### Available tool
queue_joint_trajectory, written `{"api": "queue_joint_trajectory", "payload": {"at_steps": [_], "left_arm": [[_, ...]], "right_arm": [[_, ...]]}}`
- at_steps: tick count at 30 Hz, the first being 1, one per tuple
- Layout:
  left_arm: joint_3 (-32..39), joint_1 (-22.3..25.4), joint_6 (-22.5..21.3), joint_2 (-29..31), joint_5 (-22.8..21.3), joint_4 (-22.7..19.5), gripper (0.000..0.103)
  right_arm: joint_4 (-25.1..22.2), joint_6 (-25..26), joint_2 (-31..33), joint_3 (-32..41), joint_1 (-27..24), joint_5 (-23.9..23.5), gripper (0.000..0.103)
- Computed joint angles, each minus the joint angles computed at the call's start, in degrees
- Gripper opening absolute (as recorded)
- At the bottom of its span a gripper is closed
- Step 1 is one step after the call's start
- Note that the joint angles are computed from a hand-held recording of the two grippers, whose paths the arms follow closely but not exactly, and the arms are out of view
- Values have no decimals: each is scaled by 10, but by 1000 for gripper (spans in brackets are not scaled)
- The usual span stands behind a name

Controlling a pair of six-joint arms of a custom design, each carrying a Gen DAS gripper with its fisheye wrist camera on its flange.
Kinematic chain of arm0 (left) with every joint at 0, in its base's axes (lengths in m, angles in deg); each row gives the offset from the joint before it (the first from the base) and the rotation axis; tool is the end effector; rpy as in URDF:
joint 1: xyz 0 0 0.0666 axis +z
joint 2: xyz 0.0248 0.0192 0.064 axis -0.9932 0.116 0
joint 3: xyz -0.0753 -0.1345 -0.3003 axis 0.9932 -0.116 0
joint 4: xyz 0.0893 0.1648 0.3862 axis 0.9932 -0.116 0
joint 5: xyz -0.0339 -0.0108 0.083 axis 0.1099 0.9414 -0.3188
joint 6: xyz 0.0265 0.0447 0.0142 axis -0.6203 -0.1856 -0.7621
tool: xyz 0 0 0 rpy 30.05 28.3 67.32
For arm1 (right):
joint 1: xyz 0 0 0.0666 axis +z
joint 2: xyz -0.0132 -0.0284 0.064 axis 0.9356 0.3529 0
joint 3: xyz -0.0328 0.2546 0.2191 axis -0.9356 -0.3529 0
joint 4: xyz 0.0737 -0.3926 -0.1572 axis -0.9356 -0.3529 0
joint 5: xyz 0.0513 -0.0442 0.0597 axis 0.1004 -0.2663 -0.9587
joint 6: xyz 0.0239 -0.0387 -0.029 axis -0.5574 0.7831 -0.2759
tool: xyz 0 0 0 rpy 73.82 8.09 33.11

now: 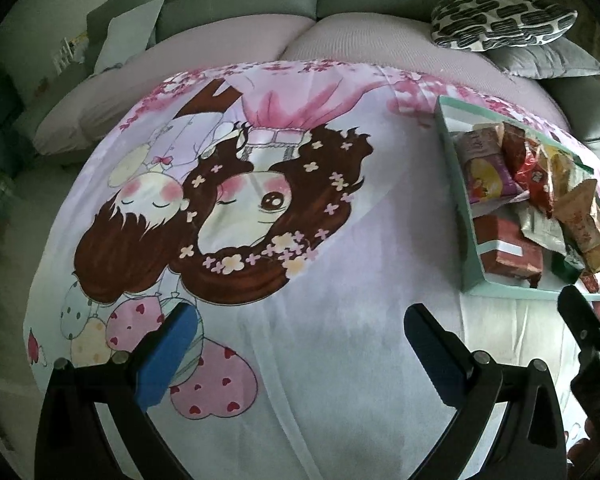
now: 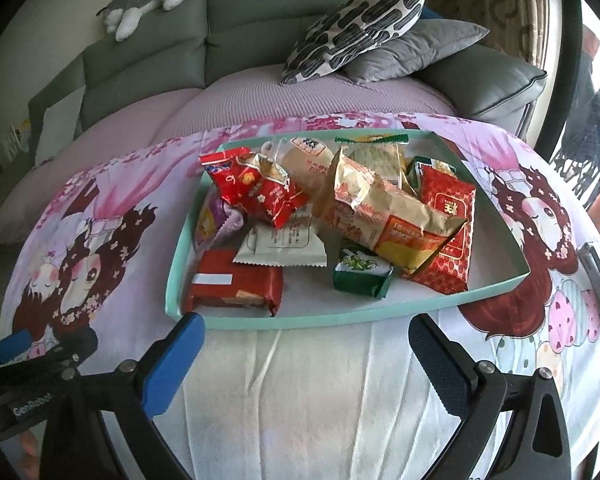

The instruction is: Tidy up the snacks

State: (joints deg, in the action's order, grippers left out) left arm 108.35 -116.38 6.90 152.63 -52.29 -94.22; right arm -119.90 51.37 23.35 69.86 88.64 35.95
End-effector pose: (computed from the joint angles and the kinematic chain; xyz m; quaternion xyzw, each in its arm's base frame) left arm 0.3794 -0.2357 0.5180 0.0452 0.9701 0.0235 0.2374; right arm 0.3089 0.0938 0.5182 0.1768 0.9261 -0.0349 0.3316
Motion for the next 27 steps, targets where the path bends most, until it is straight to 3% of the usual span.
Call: {"api": "queue_joint_trajectory", "payload": {"at_steps": [11, 27], "left_arm": [[0, 4, 5, -1, 1, -1, 103], [-1, 6, 10, 1, -1, -8, 103]], "right_arm": [[-17, -1, 11, 7, 4, 18, 103], [-14, -4, 10, 6, 0, 4, 103]]}}
